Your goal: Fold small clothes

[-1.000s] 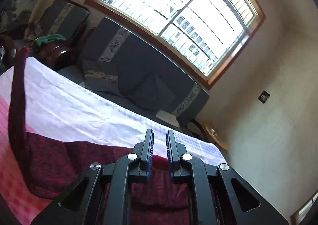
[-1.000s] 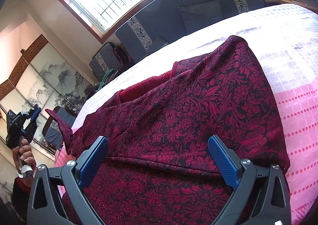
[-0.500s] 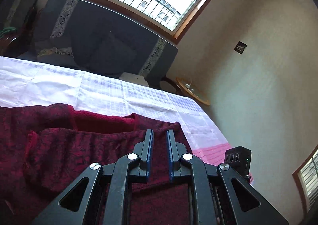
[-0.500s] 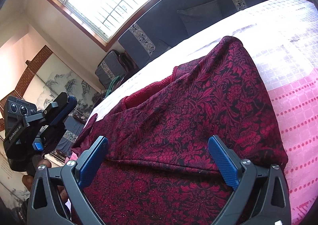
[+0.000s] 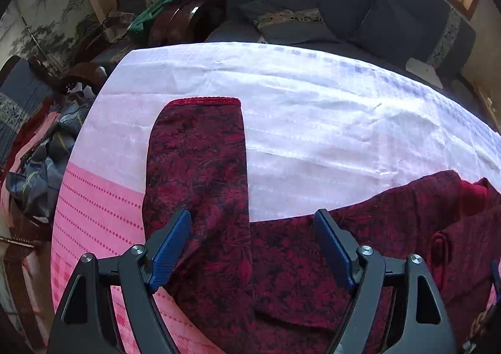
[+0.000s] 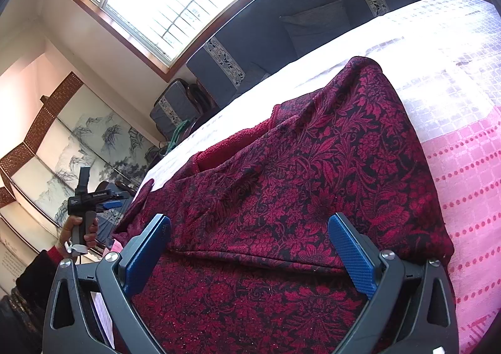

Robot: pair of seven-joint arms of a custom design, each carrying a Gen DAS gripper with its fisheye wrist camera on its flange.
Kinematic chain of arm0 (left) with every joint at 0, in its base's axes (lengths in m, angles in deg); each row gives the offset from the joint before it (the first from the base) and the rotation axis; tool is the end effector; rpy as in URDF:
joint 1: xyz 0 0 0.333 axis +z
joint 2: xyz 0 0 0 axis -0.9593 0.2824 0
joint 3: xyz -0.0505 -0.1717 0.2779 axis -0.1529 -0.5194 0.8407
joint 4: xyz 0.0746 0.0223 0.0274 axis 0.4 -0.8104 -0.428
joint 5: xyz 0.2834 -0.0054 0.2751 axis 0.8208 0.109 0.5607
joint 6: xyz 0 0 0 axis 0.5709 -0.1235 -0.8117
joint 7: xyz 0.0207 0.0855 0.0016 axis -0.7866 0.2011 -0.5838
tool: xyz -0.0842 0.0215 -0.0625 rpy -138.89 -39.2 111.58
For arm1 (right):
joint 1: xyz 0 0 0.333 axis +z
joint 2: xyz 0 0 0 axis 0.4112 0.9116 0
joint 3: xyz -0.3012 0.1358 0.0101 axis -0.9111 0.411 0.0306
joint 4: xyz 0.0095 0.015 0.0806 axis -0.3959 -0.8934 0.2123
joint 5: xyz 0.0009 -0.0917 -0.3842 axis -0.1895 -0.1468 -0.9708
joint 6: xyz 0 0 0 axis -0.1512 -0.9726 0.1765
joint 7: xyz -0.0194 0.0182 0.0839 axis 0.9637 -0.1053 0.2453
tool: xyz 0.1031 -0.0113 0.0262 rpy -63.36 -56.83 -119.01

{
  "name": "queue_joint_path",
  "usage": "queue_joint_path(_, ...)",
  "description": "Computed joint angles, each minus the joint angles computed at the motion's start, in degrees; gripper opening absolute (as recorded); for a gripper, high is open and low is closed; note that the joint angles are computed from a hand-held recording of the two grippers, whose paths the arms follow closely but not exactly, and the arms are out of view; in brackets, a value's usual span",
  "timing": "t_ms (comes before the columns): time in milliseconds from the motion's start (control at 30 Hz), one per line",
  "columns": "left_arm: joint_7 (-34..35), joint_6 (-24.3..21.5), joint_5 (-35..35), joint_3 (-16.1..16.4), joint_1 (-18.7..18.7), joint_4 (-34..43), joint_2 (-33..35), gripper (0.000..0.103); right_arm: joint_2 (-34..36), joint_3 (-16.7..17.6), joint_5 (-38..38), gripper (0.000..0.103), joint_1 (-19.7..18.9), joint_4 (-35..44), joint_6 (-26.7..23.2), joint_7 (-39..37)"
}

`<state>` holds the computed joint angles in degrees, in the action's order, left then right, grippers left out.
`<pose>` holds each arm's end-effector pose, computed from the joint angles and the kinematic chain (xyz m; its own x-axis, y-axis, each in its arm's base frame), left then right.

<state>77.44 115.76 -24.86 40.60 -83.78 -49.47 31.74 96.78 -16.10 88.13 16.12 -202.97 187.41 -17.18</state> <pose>0.5203 -0.2018 0.4477 0.4490 -0.8935 -0.0081 -0.8317 -0.4146 -0.3692 0.5850 -0.0786 0.3975 0.3560 -0.6665 -0.6551 -0.8265 0.1025 -0.5535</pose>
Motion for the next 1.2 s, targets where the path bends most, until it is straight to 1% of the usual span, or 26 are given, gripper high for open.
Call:
queue_joint_path(33, 0.1, 1.3, 0.7, 0.1, 0.1, -0.4, 0.6, 0.08, -0.2, 0.1, -0.2, 0.1, 0.1, -0.1, 0.3, 0.1)
queue_joint_path(67, 0.3, 1.6, 2.0, 0.1, 0.0, 0.1, 1.7, 0.08, -0.3, 0.1, -0.3, 0.1, 0.2, -0.3, 0.6, 0.1)
queue_joint_path(133, 0.2, -1.9, 4.3, 0.2, -0.5, 2.4, 4.6, 0.078, -0.6, 0.1, -0.6, 0.1, 0.5, -0.5, 1.1, 0.1)
queue_joint_path(167, -0.5, -2.5, 4.8, 0.6, -0.6, 2.4, 5.5, 0.063, -0.6, 0.2, -0.6, 0.1, 0.6, -0.4, 1.2, 0.3)
queue_joint_path(200, -0.8, -1.2, 4.4, 1.0, -0.4, 1.4, 5.6, 0.056, -0.6, 0.2, -0.6, 0.1, 0.7, -0.4, 1.2, 0.3)
queue_joint_path(233, -4.5, 0.8, 7.4, 0.7, 0.2, -0.3, 4.5, 0.037, -0.6, 0.2, -0.5, 0.1, 0.6, -0.3, 1.0, 0.4)
queue_joint_path(267, -6.5, -0.5, 8.9, 1.7, -0.7, -0.7, 4.3, 0.014, -0.5, 0.1, -0.4, 0.1, 0.6, -0.2, 0.9, 0.5)
queue_joint_path(300, -7.9, 0.1, 9.3, 1.9, -0.5, -1.8, 3.4, 0.01, -0.5, 0.1, -0.3, 0.1, 0.6, -0.2, 0.8, 0.4)
queue_joint_path(333, -9.4, 2.6, 9.9, 1.9, -0.2, -3.6, 1.9, 0.01, -0.4, 0.1, -0.3, 0.1, 0.6, -0.1, 0.7, 0.4)
queue_joint_path(400, -15.4, 5.0, 14.8, 0.9, -0.4, -5.9, -1.6, 0.01, -0.3, 0.1, -0.2, 0.1, 0.5, -0.1, 0.6, 0.4)
queue_joint_path(467, -22.0, 11.1, 19.3, -0.6, 0.0, -8.1, -5.6, 0.009, -0.1, 0.1, -0.1, 0.1, 0.4, 0.1, 0.3, 0.4)
queue_joint_path(533, -29.3, 14.7, 26.2, -3.6, 0.4, -6.9, -8.1, 0.009, 0.2, 0.1, 0.2, 0.1, 0.2, 0.3, -0.2, 0.4)
queue_joint_path(567, -31.7, 16.6, 29.4, -5.0, 0.5, -5.4, -8.2, 0.009, 0.3, 0.0, 0.3, 0.1, 0.1, 0.3, -0.4, 0.3)
queue_joint_path(633, -33.2, 18.0, 33.1, -7.2, -0.5, 0.1, -5.8, 0.009, 0.5, 0.0, 0.5, 0.1, -0.1, 0.4, -0.6, 0.2)
queue_joint_path(700, -33.4, 19.4, 36.4, -8.3, -2.7, 6.8, -0.8, 0.009, 0.6, 0.0, 0.7, 0.1, -0.3, 0.5, -0.9, 0.1)
queue_joint_path(767, -33.4, 20.5, 39.4, -8.7, -5.8, 13.8, 5.4, 0.009, 0.9, -0.1, 1.2, 0.1, -0.6, 0.7, -1.5, 0.1)
queue_joint_path(833, -33.3, 22.6, 42.0, -8.6, -9.0, 20.4, 12.5, 0.009, 1.2, -0.1, 1.7, 0.1, -1.1, 0.9, -2.2, 0.1)
queue_joint_path(900, -31.4, 22.7, 43.9, -8.1, -12.8, 26.9, 19.5, 0.009, 1.5, -0.2, 2.1, 0.1, -1.4, 1.1, -2.8, 0.1)
queue_joint_path(933, -30.9, 24.0, 44.5, -7.7, -14.3, 29.7, 23.1, 0.009, 1.5, -0.1, 2.1, 0.1, -1.5, 1.1, -2.9, 0.1)
queue_joint_path(967, -31.1, 26.5, 45.3, -7.0, -15.4, 32.1, 26.5, 0.009, 1.6, -0.1, 2.1, 0.1, -1.6, 1.2, -3.0, 0.1)
queue_joint_path(1000, -29.6, 28.2, 44.8, -6.8, -16.2, 34.4, 29.7, 0.009, 1.7, -0.1, 2.0, 0.1, -1.7, 1.3, -3.2, 0.1)
queue_joint_path(1033, -25.3, 28.5, 42.1, -7.7, -16.4, 36.7, 33.0, 0.01, 1.7, -0.1, 2.1, 0.1, -1.8, 1.3, -3.4, 0.0)
queue_joint_path(1100, -16.2, 25.8, 35.9, -10.4, -16.9, 40.6, 38.0, 0.01, 2.0, -0.2, 2.5, 0.101, -2.2, 1.4, -4.2, 0.0)
queue_joint_path(1133, -13.6, 24.9, 33.8, -11.0, -17.1, 41.2, 39.0, 0.011, 2.3, -0.3, 2.7, 0.101, -2.5, 1.6, -4.9, 0.1)
queue_joint_path(1167, -12.7, 24.6, 32.4, -11.0, -17.3, 40.9, 38.8, 0.011, 2.6, -0.4, 3.0, 0.101, -2.8, 1.8, -5.7, 0.2)
queue_joint_path(1200, -14.0, 25.9, 32.3, -9.9, -17.7, 39.3, 37.5, 0.012, 3.0, -0.4, 3.4, 0.101, -3.2, 2.1, -6.6, 0.3)
